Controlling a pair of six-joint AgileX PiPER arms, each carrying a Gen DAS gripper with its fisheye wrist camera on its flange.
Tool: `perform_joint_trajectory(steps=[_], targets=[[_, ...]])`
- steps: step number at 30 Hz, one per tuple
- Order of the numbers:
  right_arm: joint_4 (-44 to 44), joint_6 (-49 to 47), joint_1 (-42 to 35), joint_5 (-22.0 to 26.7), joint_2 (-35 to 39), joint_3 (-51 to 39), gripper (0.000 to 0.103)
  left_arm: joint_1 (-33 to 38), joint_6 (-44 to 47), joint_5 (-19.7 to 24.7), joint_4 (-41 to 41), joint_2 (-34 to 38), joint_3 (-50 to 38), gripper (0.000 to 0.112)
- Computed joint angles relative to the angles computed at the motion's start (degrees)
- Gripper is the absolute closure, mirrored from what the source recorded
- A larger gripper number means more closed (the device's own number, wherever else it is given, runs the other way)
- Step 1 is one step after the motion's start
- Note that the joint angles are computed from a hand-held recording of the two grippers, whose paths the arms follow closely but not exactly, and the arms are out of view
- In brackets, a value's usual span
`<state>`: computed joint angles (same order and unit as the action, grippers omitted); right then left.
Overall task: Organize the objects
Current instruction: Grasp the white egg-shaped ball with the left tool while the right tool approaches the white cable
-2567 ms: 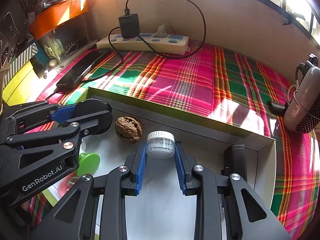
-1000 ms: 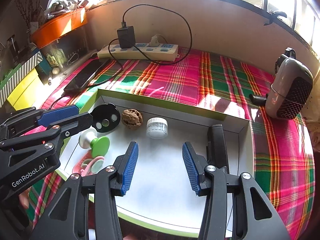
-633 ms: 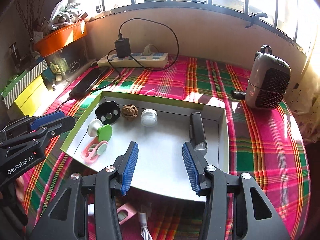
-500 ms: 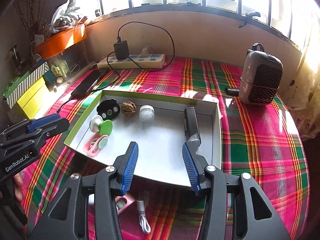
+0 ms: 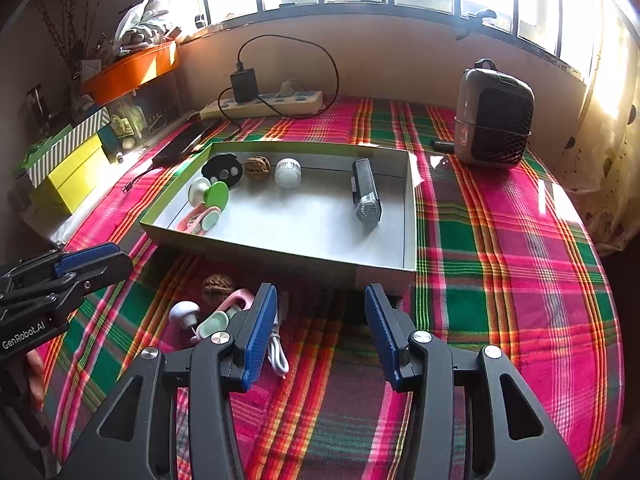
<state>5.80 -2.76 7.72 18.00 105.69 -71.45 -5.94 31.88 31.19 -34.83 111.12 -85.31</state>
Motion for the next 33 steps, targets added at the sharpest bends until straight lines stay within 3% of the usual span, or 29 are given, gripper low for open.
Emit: perform_joint_trajectory(steps=[4, 21, 33], targets=[[2.99, -2.61, -0.65, -1.60, -0.96, 2.86, 0.056, -0.40, 1.44, 2.25, -2.86, 1.09, -0.05, 0.081], [10.27, -9.76, -2.17, -2.70, -1.29, 5.57, 0.056, -3.74, -5.63, 3.43, 4.39, 4.75, -3.69, 0.081], [10.51, -10.63, -2.39, -1.99, -0.20, 4.69, 0.056, -4.49, -9.08, 4.46, 7.42, 6.68, -5.98, 0.081]])
